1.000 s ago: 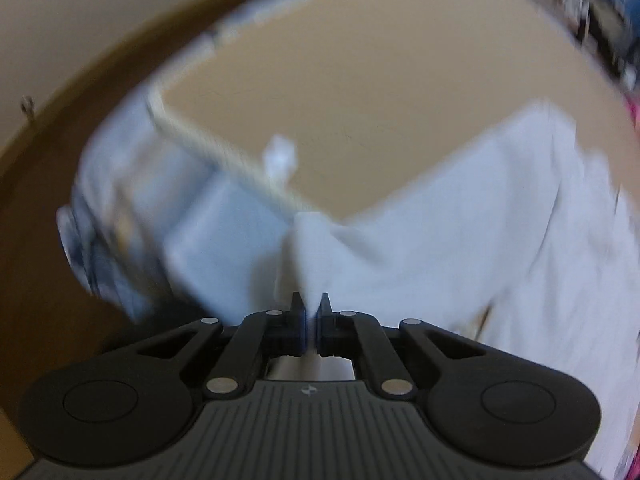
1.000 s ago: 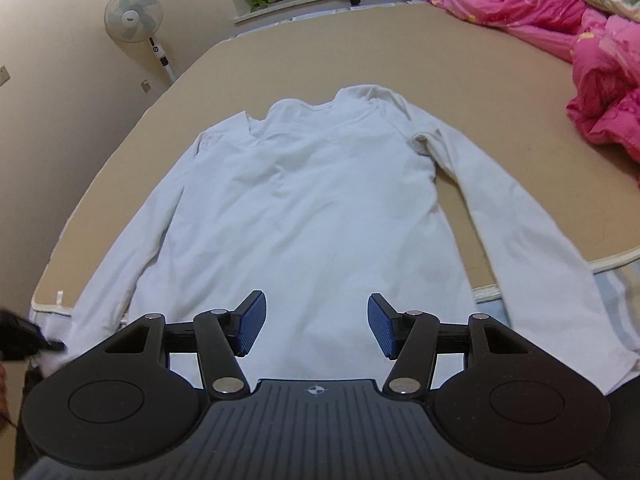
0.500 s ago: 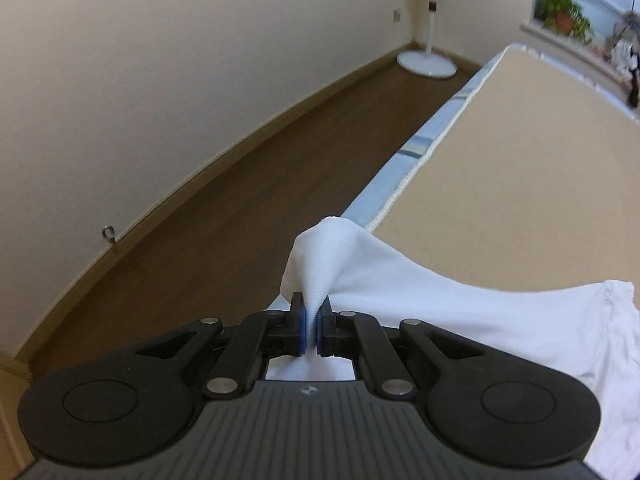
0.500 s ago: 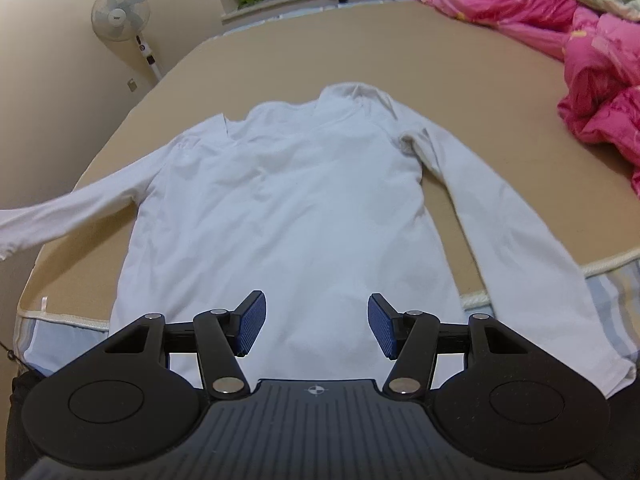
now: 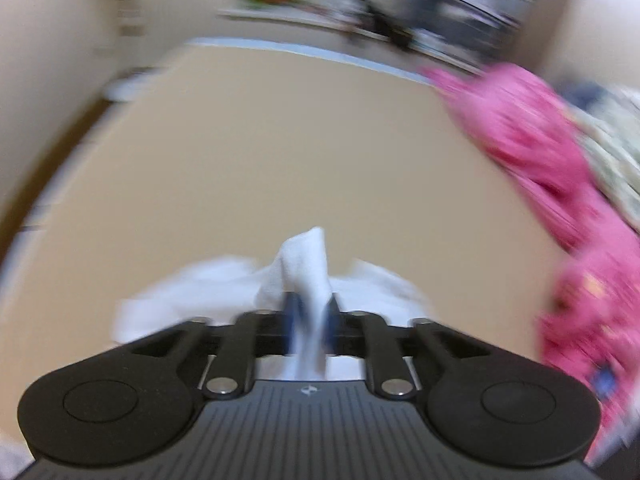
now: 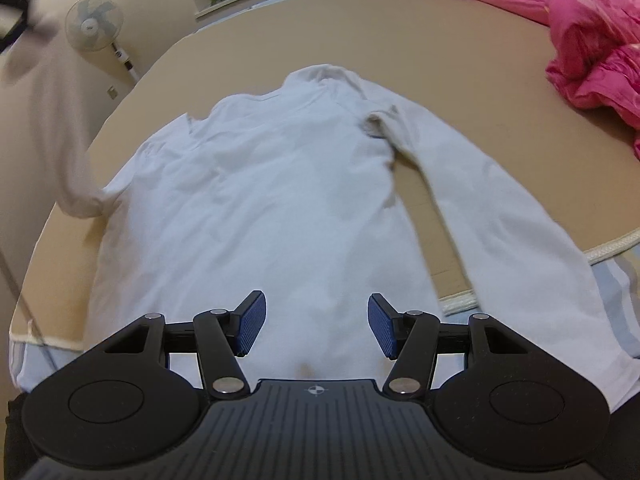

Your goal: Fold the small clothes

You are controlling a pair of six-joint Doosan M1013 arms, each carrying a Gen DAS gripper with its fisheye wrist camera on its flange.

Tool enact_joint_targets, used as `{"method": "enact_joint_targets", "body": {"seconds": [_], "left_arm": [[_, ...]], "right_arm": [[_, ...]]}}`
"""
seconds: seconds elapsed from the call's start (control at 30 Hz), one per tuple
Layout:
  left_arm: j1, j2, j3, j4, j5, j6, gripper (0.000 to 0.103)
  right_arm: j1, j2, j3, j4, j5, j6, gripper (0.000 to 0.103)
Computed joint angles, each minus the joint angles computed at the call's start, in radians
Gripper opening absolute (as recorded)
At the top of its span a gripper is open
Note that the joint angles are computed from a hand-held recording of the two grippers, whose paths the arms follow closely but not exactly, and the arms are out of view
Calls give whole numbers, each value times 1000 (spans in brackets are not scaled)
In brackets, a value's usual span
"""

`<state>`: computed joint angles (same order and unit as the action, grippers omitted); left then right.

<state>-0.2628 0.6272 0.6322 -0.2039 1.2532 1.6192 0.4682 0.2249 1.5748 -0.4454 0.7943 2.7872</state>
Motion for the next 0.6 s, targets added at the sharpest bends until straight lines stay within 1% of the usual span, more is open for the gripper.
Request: {"method": "enact_joint_targets", "body": {"seconds": [0.03,0.07,0.1,0.13,0.17,0.2,0.27,0.3,0.37,0.4,0.43,0.47,0.53,0.6], "left_arm": [[-24,-1,24,-8,1,19,78],[-44,-3,55,5,-8,39,92],[-59,-21,113,36,-47,48,90],[-65,-35,157,70,-77,61,90],[-57,-46,197,88,-99,86,90],[-38,-50,220,89,-116,106,90],[-3,-92,324,133,-201,94,90],[16,-107,362,183,-237,66,90],[56,-110,390,288,-279,-1,90],[73,-98,382,350,-267,-54,90],[88,-80,361,380,-245,-90,90],[110,-71,358,377,-242,-105,90],[139,-60,361,355,-246,-105,90],[159,-59,379,299,-273,-41,90]], "right_arm": [[-5,-4,7,-6,2,8,59],[-13,-9,17,-7,5,16,59],[-20,-16,26,-9,5,26,59],[-28,-22,37,-11,2,37,59],[-35,-28,46,-14,-2,45,60],[-42,-33,54,-15,-9,49,60],[-60,-37,64,-14,-36,43,61],[-69,-32,60,-9,-51,27,60],[-89,-14,38,1,-86,12,60],[-101,-2,24,9,-113,7,60],[-113,12,7,19,-144,0,61],[-122,33,-19,19,-169,-2,61],[-134,72,-73,33,-199,-37,61],[-142,119,-141,77,-198,-101,61]]}}
